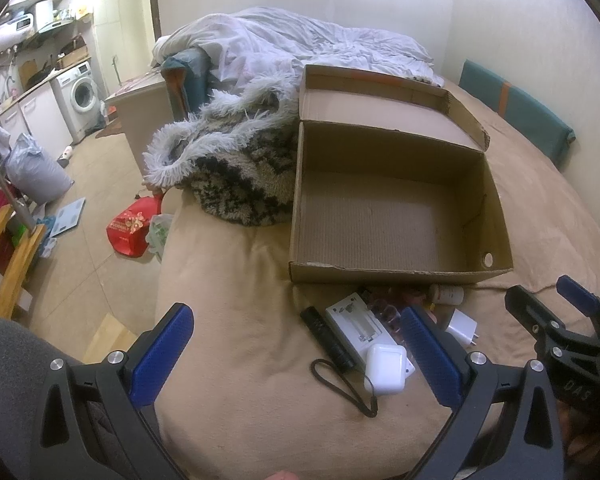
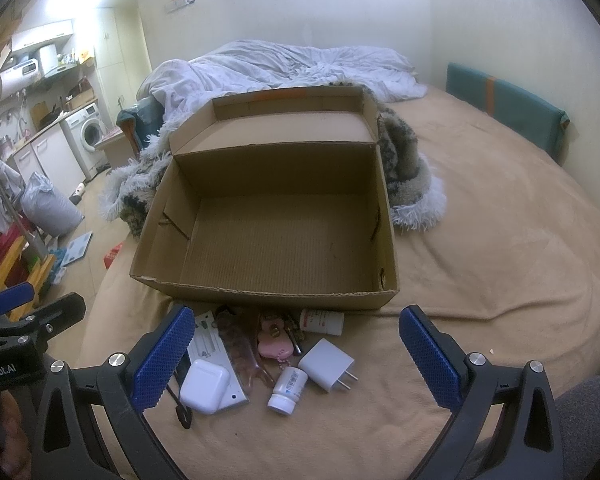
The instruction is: Organize rigid objects
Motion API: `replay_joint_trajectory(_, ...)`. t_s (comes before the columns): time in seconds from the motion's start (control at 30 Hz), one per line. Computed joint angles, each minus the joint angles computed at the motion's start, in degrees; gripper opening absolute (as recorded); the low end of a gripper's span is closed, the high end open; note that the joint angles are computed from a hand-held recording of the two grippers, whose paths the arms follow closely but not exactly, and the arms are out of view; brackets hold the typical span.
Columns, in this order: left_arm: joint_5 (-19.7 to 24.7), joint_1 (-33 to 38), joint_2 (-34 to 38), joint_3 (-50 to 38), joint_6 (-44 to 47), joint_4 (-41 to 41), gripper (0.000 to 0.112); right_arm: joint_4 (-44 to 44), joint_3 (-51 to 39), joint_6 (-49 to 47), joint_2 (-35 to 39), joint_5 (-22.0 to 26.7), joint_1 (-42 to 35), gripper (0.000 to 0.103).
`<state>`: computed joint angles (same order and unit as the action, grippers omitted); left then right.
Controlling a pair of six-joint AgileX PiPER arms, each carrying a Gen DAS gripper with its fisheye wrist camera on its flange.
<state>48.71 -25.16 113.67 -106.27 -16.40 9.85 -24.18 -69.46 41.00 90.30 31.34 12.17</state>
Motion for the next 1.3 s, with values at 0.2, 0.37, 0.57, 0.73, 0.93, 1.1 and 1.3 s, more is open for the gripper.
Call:
replay_joint_trajectory(0.2, -0.1, 0.4, -0.1, 0.5, -0.4, -0.7, 0.103, -0.1, 0.1, 0.0, 0.0, 0.0, 0.1, 0.103)
replay_joint_trajectory(0.37, 1.5, 1.1, 0.8, -1.5, 0.6, -2.4, 0.103, 2.2, 0.6, -1.4, 0.2, -0.1, -0.3, 0.103)
replay_joint_trajectory(0.57, 3.0, 2.1, 1.3, -3.2, -2.4, -1.1, 0.103, 17.5, -1.6, -16.2, 1.5, 1.6, -3.3, 0.103)
replay_joint_trajectory(0.73, 5.4, 4.2, 2.2, -4.8, -3.9, -1.5, 0.103, 33.2, -4.8, -29.3, 4.7, 6.1, -5.3, 0.103)
replay_joint_trajectory(0.93, 9.9, 6.2, 4.8, -9.1, -2.4, -5.3, 0.103, 52.8, -12.7, -39.9, 15.6, 17.7, -6.6, 0.086)
replay_joint_trajectory(1.1, 13.3, 6.8, 6.8, -11.7, -1.5, -7.1, 0.103, 44.4, -20.1, -30.3, 23.6, 21.7, -3.0, 0.086)
replay_joint_trajectory(1.3, 15.5, 8.0, 8.3, -13.5, -1.7, -8.8, 0.103, 36.4, -27.8, -24.5, 29.8, 25.8, 0.6, 0.079)
